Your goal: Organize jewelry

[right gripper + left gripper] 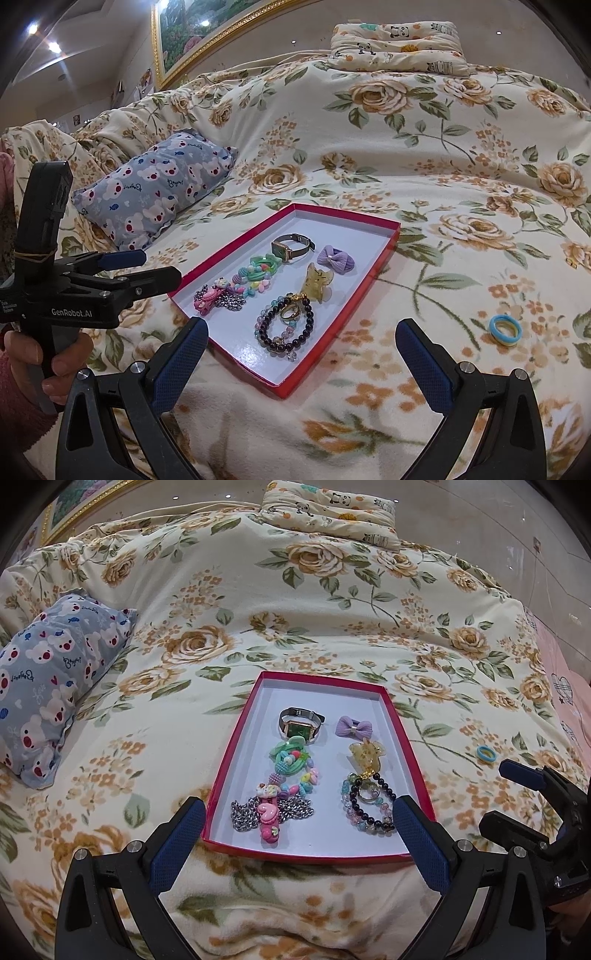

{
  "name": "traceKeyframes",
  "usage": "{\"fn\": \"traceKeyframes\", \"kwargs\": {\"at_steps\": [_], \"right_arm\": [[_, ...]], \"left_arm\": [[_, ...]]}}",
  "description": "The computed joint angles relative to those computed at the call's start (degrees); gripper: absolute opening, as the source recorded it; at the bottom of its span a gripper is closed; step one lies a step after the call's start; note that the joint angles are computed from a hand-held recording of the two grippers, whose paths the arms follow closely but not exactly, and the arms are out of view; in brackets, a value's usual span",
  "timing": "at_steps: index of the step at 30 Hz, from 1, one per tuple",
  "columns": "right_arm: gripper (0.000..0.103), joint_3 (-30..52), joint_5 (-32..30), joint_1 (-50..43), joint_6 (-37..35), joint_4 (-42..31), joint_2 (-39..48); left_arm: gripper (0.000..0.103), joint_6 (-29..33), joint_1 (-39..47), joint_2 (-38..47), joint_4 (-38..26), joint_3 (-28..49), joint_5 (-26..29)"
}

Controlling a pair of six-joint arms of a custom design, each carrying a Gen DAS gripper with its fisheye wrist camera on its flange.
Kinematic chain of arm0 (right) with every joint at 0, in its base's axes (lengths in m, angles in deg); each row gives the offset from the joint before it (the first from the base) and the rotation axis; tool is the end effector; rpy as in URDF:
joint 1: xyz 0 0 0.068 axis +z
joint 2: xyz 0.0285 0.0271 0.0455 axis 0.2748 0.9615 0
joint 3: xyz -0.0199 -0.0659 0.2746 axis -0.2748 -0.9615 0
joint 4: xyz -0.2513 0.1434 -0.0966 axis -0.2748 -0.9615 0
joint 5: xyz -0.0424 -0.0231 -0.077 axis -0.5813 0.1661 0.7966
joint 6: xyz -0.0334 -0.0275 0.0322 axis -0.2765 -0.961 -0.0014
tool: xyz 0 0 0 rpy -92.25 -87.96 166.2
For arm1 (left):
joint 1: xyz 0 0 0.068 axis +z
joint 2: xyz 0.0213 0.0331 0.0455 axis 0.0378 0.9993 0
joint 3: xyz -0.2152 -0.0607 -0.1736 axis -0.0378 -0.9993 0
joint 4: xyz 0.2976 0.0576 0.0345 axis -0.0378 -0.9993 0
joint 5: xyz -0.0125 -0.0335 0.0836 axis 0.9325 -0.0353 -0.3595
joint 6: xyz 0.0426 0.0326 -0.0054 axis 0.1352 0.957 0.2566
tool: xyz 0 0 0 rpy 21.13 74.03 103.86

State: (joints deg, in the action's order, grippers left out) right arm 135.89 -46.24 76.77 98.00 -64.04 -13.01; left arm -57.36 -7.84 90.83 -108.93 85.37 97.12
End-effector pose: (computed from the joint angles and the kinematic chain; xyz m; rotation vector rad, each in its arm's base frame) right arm 0.1680 0.2505 0.2338 0.2945 2.2155 0.1427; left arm 0.2157 -0.0523 0.2590 0.7224 2.2065 -0.4164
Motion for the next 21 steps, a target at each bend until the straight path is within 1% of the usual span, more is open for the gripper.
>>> {"fn": "traceKeyframes", "kwargs": {"at_steps": [21], "right_arm": [[0.102,0.6,-0.5,-0.2,-0.7,0.7,0.6]], "left_arm": [[0.102,-0.4,-0.6,-0.9,0.6,-0.8,-1.2]]}}
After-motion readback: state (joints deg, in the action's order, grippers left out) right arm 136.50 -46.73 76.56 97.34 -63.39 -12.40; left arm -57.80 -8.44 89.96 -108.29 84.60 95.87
